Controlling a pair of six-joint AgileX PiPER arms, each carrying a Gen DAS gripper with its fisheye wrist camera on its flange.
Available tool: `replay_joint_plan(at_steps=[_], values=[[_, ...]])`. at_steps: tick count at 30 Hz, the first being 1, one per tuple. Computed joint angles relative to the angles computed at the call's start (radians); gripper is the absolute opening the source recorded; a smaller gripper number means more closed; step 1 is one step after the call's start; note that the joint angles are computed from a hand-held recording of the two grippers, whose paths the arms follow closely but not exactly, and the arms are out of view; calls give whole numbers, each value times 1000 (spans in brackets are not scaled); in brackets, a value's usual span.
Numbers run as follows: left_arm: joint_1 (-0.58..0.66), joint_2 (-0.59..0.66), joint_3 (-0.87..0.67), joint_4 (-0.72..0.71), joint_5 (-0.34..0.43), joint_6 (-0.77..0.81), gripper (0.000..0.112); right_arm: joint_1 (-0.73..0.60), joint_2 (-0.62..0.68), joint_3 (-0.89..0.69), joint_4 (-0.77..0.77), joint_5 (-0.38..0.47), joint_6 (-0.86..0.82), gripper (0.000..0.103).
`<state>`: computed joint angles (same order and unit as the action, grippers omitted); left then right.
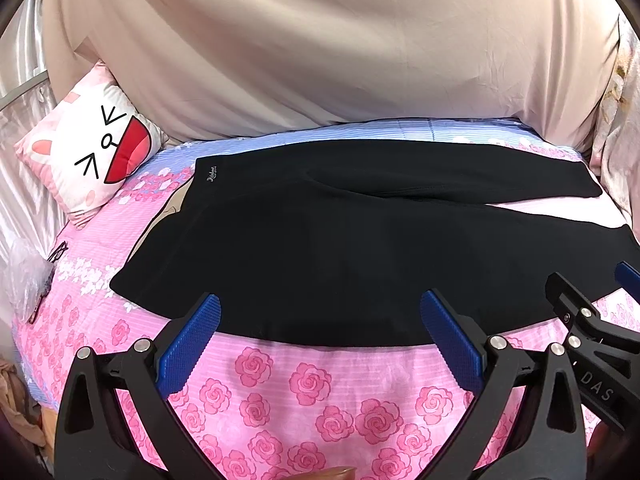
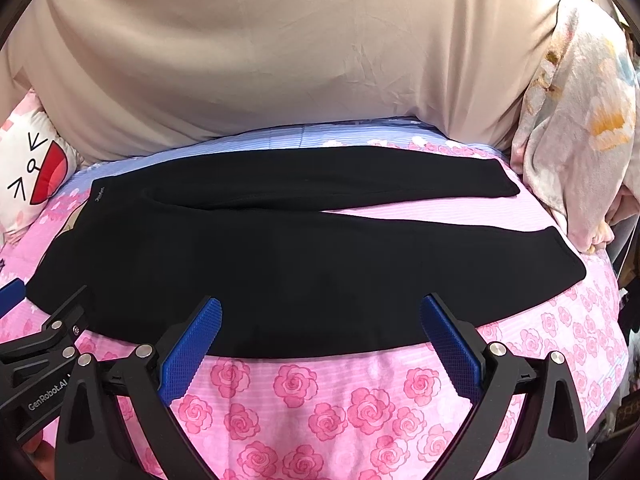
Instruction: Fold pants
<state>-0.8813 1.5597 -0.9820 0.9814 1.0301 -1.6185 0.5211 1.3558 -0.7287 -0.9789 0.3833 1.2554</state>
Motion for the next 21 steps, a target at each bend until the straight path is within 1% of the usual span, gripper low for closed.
replay_joint_plan(at_steps=[11, 21], values=[[-8, -5, 6, 0, 8, -7, 98, 6, 5, -9, 13, 9, -15, 98], [3, -7, 9, -2, -2, -3, 98, 11, 17, -24, 20, 13, -20, 98]])
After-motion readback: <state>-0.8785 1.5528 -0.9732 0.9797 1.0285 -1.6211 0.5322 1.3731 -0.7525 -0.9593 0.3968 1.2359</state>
